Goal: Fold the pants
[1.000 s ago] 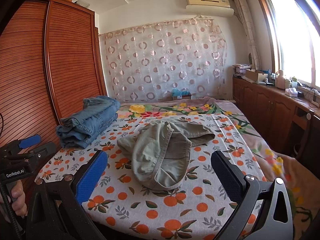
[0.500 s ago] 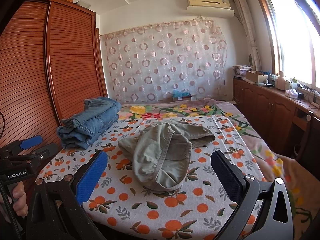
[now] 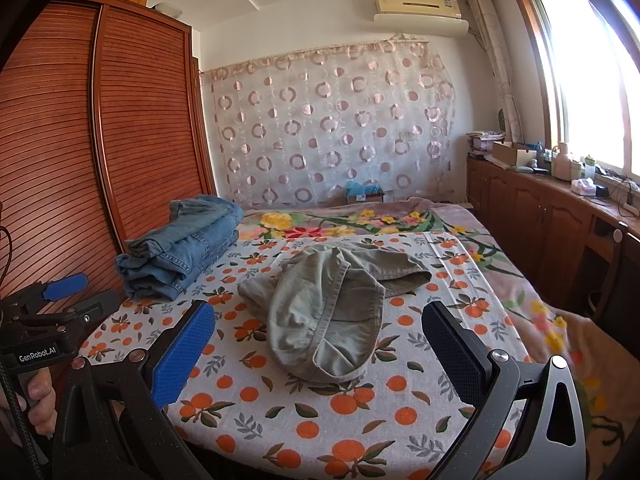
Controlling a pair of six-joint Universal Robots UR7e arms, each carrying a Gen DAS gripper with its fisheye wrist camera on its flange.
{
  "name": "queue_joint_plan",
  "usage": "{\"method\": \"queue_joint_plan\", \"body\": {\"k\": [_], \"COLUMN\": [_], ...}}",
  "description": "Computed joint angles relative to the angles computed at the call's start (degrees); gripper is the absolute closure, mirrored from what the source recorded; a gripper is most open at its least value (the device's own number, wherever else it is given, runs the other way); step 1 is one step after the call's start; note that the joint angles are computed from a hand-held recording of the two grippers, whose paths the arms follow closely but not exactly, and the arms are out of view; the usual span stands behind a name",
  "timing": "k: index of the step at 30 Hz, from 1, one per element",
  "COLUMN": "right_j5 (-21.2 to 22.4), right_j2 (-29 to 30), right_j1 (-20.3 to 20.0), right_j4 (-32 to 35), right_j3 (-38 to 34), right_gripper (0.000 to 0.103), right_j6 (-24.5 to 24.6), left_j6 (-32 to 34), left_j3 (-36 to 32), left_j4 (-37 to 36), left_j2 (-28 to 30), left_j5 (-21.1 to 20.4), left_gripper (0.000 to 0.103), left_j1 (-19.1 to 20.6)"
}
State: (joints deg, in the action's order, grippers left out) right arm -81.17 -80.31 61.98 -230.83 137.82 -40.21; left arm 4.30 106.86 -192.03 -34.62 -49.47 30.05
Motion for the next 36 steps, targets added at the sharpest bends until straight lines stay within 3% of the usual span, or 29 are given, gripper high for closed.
{"method": "queue_joint_plan", "body": {"k": [36], "right_j5": [-0.1], "right_j2": [0.6], "right_j1": [-0.7], "right_j4": [0.9], "right_j3": [-0.2], "right_gripper": [0.000], "right_j6": [0.5], "left_j6": [-1.8], "left_j3": [-0.9], "left_j4": [2.0], "left_j2": [2.1], "left_j5": [-0.5], "left_gripper": [0.016], "left_j1": [0.4]}}
